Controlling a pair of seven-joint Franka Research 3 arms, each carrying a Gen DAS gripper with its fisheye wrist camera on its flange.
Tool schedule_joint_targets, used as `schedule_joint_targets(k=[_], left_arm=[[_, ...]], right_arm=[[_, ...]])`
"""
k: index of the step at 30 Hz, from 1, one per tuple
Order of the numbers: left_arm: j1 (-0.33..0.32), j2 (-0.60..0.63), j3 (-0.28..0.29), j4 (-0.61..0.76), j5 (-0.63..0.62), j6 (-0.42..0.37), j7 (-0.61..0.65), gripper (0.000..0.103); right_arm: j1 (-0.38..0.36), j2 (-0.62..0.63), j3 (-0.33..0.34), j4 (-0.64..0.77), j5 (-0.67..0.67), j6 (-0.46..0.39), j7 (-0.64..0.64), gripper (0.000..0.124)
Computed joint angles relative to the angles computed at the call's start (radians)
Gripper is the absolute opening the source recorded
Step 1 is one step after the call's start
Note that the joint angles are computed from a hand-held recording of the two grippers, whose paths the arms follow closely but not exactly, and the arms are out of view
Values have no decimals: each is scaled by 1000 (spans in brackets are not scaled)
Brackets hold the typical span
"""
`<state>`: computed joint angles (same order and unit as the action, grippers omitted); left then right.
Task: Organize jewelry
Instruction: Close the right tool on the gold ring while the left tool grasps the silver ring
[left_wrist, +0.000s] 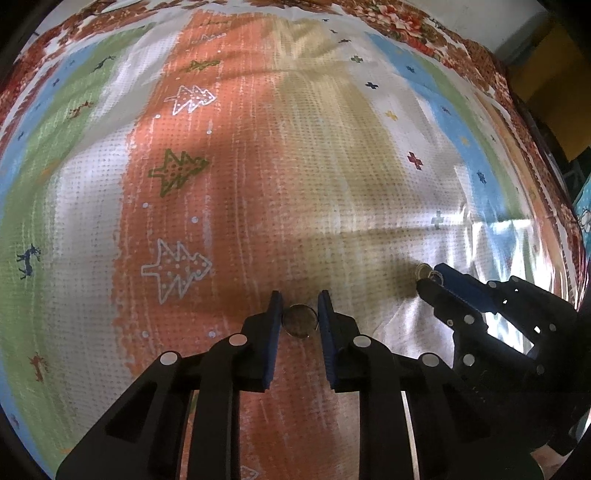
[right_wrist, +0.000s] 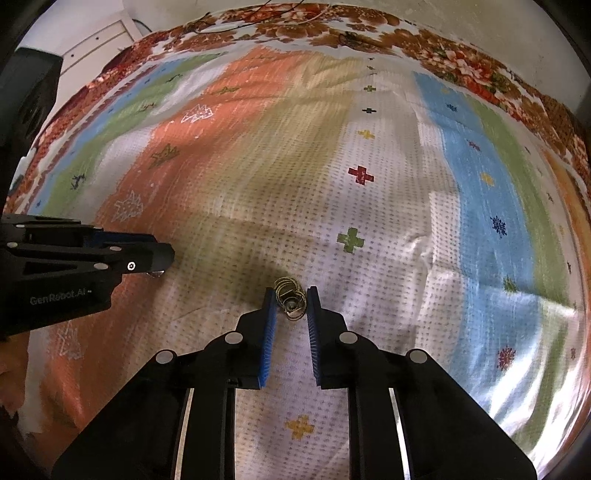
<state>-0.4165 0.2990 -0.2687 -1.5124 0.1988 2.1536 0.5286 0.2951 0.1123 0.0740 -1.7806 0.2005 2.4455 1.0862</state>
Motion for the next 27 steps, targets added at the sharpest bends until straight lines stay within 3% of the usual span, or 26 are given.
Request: schedule_joint_targets(k=[8,10,16,21,24,27], left_arm=[[-2,8,-3,15,-7,-4,17,27],[-4,12,-4,19,-10,-6,25,29],[-24,39,-1,63,21,-59,38,29],[-30,48,5,76,28,-79,27,20],[-24,41,3,63,19,-63,31,19],[-31,45,4,72,33,-81,35,19]], right_arm=[[4,-1,0,-4,-16,8,1,18],[0,3,2,5,11,-9,-18,27],[6,-1,6,-10,10,9,-39,35],[7,-2,5,-17,10,15,-50,35],[7,-5,5,-24,9,22,-53,34],[10,-6,2,-29,-13,36,-39,25]])
